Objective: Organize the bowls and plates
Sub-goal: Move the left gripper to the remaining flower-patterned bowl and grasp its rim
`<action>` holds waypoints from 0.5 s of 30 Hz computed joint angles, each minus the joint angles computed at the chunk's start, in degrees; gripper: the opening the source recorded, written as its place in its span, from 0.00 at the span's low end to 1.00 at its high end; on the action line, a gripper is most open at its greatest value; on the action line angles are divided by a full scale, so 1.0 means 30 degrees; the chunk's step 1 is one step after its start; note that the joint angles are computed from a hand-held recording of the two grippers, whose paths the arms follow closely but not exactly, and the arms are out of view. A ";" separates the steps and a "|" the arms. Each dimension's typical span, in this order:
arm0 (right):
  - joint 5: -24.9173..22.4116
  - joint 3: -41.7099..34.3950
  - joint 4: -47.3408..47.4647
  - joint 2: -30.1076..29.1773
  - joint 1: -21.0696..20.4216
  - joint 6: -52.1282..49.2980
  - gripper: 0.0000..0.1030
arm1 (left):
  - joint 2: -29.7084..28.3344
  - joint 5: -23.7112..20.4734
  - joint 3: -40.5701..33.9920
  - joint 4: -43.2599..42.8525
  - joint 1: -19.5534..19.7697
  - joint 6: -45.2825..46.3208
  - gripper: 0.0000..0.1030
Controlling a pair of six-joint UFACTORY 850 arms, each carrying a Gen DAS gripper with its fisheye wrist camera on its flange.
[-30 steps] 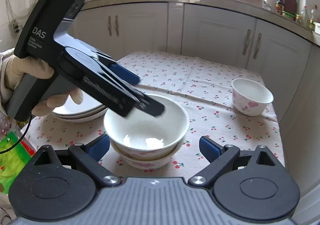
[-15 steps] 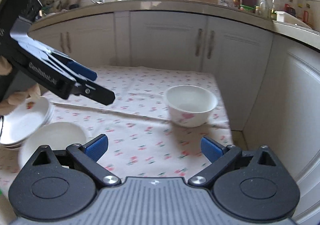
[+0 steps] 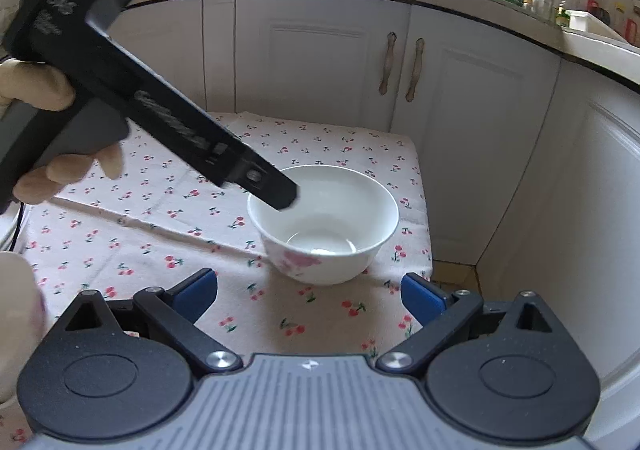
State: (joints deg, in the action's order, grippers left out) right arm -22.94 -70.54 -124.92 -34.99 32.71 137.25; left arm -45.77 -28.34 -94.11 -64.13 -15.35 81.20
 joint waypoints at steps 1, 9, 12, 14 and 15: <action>0.0057 -0.0080 -0.0148 -0.0087 -0.0052 -0.0020 0.97 | -0.0328 -0.0085 -0.0408 0.0278 -0.0060 -0.0358 0.81; 0.0939 -0.1479 -0.0817 -0.1318 -0.0663 -0.0188 0.93 | -0.2130 -0.0669 -0.2870 0.2659 -0.0370 -0.3397 0.70; 0.0729 -0.1518 -0.1406 -0.1390 -0.0704 0.0429 0.93 | -0.2404 -0.0747 -0.3239 0.2697 -0.0420 -0.3463 0.68; 0.0673 -0.1454 -0.2059 -0.1372 -0.0735 0.1003 0.92 | -0.2633 -0.0936 -0.3553 0.2768 -0.0417 -0.3571 0.65; 0.0598 -0.1500 -0.1911 -0.1414 -0.0731 0.0827 0.90 | -0.2755 -0.1001 -0.3731 0.2880 -0.0430 -0.3724 0.65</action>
State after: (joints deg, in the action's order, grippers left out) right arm -21.14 -75.04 -130.65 -39.24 30.52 139.73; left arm -54.04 -31.34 -105.30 -55.49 -16.64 70.03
